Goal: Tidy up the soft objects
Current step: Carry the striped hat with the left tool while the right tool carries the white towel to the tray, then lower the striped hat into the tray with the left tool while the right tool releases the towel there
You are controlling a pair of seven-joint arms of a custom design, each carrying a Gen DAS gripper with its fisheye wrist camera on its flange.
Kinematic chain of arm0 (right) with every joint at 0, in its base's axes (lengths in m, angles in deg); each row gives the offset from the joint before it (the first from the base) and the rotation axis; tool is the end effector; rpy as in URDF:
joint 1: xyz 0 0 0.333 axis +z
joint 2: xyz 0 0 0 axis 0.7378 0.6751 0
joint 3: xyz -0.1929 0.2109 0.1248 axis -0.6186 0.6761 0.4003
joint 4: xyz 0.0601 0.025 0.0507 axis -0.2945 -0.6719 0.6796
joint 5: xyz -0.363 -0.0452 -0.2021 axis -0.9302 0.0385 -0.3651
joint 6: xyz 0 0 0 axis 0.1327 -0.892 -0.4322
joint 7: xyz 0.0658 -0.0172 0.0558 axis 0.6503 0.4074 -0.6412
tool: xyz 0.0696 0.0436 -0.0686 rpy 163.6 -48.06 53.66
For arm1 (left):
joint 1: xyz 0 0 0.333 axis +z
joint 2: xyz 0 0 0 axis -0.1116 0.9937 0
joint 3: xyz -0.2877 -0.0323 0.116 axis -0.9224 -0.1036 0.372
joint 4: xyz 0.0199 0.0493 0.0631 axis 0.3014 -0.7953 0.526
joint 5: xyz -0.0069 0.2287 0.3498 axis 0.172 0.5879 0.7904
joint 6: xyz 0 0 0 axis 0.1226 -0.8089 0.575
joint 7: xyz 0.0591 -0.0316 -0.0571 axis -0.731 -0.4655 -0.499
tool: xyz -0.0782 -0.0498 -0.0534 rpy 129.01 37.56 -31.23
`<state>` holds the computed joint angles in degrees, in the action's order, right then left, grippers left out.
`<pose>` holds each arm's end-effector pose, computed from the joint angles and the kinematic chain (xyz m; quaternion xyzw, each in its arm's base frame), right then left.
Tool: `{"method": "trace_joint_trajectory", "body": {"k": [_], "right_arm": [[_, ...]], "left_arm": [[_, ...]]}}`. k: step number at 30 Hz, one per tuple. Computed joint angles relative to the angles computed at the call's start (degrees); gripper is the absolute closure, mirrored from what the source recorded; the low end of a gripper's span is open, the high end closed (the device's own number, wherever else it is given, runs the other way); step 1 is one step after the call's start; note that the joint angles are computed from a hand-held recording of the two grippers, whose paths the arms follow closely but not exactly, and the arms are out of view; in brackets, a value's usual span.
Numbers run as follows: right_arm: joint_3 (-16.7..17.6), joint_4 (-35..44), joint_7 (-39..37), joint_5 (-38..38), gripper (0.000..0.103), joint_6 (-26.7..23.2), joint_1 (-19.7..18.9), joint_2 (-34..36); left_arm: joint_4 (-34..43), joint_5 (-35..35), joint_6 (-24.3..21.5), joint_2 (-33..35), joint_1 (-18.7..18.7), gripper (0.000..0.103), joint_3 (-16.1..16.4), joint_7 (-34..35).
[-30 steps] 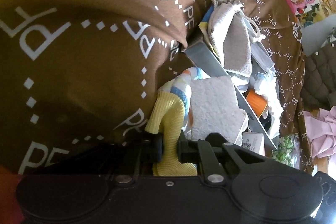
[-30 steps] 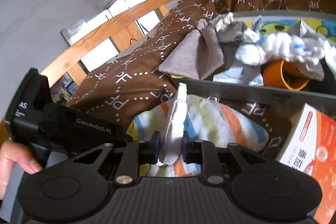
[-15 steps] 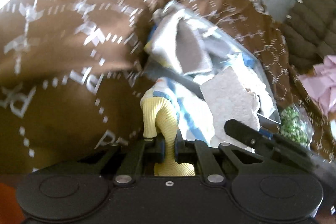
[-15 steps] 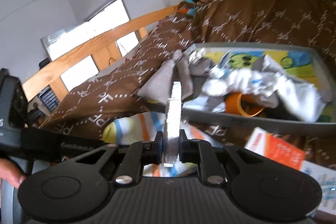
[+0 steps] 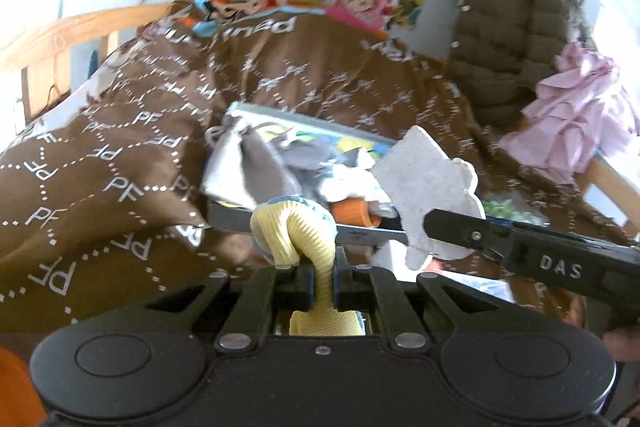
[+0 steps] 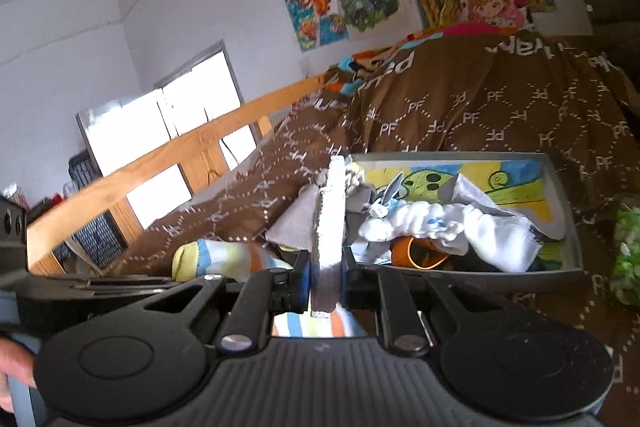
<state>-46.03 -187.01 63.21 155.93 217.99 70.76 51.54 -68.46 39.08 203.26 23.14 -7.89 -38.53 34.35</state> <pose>0.5006 0.2140 0.5563 -0.7494 0.3435 -0.0719 0.5614 0.3835 -0.0686 0.5610 -0.7223 0.4865 -0.3809 0.3108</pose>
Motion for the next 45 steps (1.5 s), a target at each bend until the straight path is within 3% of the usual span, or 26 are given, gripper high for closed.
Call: {"method": "trace_joint_trajectory", "body": {"k": [10, 17, 21, 24, 33, 42, 45], "right_arm": [[-3.07, -3.69, -2.14, 3.03, 0.088, -2.76, -1.05, -6.28], [-4.62, 1.36, -1.95, -0.65, 0.088, -7.14, -3.32, -3.23], [-3.95, 4.92, -5.20, -0.16, 0.088, -3.20, -4.66, 1.01], [-3.49, 8.48, -4.13, 2.11, 0.088, -1.04, -5.65, 5.52], [-0.30, 18.85, -1.08, 3.19, 0.088, 3.96, -9.40, 17.45], [2.82, 24.00, 5.04, -5.37, 0.088, 6.49, -11.48, 24.13], [3.47, 24.79, 7.26, -8.54, 0.088, 7.76, -11.63, 25.61]], "left_arm": [[2.27, 1.77, 0.41, -2.62, -1.25, 0.095, -3.73, -1.82], [8.62, 1.50, -0.99, 1.89, -4.61, 0.095, -1.41, 3.05], [14.39, 1.11, 1.90, 8.37, -4.06, 0.095, -1.03, 4.59], [18.82, 2.72, 5.90, 13.95, -1.50, 0.095, -2.54, 4.33], [35.27, 11.92, 10.64, 33.39, 5.80, 0.095, -7.83, -0.66], [45.41, 17.85, 12.00, 46.21, 3.46, 0.095, -3.39, -8.37], [46.01, 14.94, 12.81, 48.18, 2.71, 0.095, -2.29, -7.78]]}}
